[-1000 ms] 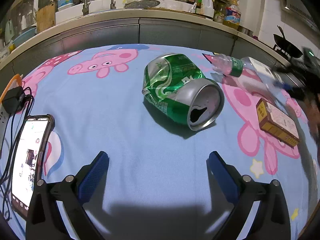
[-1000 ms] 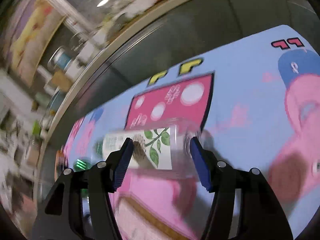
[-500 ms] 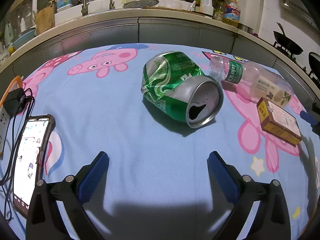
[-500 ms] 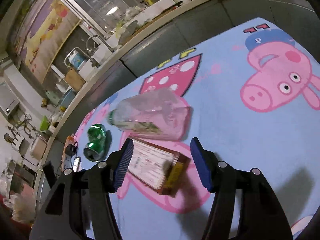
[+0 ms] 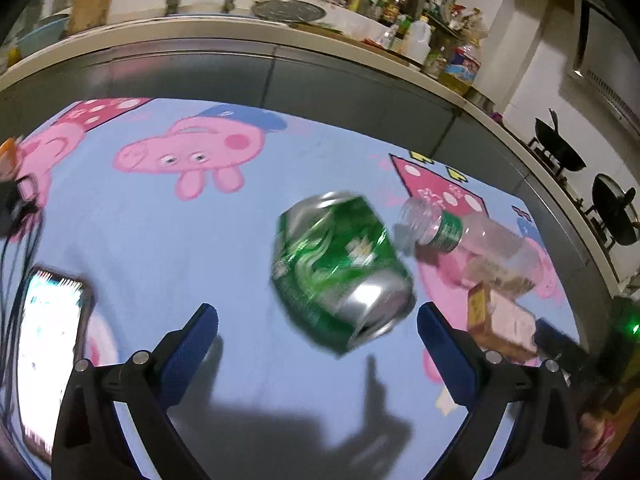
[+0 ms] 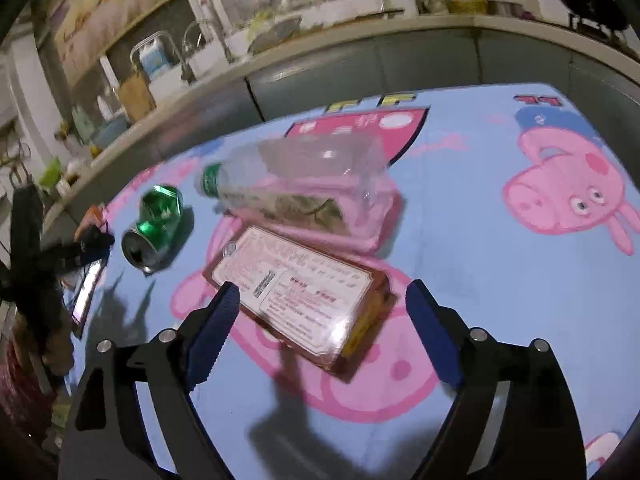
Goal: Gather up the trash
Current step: 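Grasp the crushed green can with the left tool while the right tool grasps the brown box, then lift the green can with the left tool while the right tool lifts the brown box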
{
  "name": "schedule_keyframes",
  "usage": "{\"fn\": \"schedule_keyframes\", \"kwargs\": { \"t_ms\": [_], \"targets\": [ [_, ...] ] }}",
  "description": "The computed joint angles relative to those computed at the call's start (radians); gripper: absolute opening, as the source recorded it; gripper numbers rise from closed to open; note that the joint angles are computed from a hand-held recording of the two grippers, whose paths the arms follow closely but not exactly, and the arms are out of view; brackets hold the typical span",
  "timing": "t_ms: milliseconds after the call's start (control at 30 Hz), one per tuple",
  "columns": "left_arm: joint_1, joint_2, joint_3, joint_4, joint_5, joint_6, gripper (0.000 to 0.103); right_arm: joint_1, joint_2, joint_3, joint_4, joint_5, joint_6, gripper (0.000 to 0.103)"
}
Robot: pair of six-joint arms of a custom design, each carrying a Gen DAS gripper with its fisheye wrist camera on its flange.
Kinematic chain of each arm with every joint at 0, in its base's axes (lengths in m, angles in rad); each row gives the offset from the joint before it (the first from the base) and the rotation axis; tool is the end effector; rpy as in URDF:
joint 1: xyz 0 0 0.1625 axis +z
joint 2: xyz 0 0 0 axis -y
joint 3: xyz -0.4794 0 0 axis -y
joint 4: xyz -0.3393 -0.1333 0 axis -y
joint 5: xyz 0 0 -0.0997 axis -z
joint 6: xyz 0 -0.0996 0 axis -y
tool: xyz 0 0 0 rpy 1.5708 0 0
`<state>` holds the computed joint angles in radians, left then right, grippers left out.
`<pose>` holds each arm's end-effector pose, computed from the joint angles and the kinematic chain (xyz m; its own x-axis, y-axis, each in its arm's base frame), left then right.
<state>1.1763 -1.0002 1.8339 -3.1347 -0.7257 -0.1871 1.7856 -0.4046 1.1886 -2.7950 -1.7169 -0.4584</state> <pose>-0.0408 -0.6387 0.3320 -0.8437 -0.3299 -0.4235 0.1317 0.6376 -0.7590 0.2894 -0.7691 0.0650 -0.7933 -0.5259 0.3067 -0.6065 0.7261 -0.3239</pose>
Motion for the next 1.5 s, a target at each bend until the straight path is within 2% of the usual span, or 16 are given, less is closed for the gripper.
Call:
{"fn": "schedule_keyframes", "kwargs": {
  "t_ms": [67,167,300,400,467,600,733,800,833,867,900,933,1100,1333,1500],
  "targets": [
    [0.021,0.015,-0.069,0.041,-0.022,-0.005,0.099,-0.002,0.002,-0.002,0.050,0.050,0.030,0.085],
    [0.064,0.020,-0.155,0.097,-0.073,-0.055,0.099,0.014,-0.001,0.034,0.066,0.072,-0.020,0.084],
    [0.120,0.030,-0.247,0.191,-0.153,-0.099,0.099,0.018,-0.023,0.092,0.076,0.107,-0.025,0.084],
    [0.142,0.039,-0.279,0.249,-0.201,-0.117,0.099,0.023,-0.032,0.123,0.046,0.095,-0.018,0.084],
    [0.146,0.037,-0.269,0.254,-0.219,-0.126,0.099,0.033,-0.028,0.133,-0.022,0.041,-0.026,0.083],
    [0.124,0.032,-0.199,0.173,-0.203,-0.099,0.099,0.048,-0.011,0.117,-0.106,-0.032,-0.069,0.084],
    [0.093,0.050,-0.158,0.113,-0.136,-0.073,0.099,0.070,0.045,0.050,-0.112,-0.107,-0.182,0.084],
    [0.080,0.062,-0.150,0.098,-0.107,-0.057,0.098,0.078,0.071,0.023,-0.112,-0.129,-0.213,0.084],
    [0.069,0.074,-0.146,0.086,-0.078,-0.040,0.096,0.080,0.075,0.012,-0.089,-0.131,-0.208,0.076],
    [0.064,0.081,-0.148,0.085,-0.063,-0.029,0.089,0.079,0.075,0.010,-0.072,-0.124,-0.198,0.070],
    [0.056,0.091,-0.149,0.084,-0.044,-0.005,0.079,0.079,0.069,0.023,-0.076,-0.113,-0.190,0.068],
    [0.051,0.098,-0.154,0.089,-0.029,0.011,0.074,0.078,0.066,0.033,-0.078,-0.106,-0.191,0.065],
    [0.032,0.104,-0.126,0.086,-0.022,0.050,0.062,0.077,0.012,0.167,-0.145,-0.088,-0.214,0.061],
    [-0.001,0.047,0.036,0.013,-0.066,0.071,0.061,0.064,-0.076,0.348,-0.232,-0.092,-0.191,0.060],
    [-0.036,0.012,0.135,0.002,-0.052,0.042,0.061,0.058,-0.117,0.449,-0.297,-0.110,-0.190,0.063]
  ]
}}
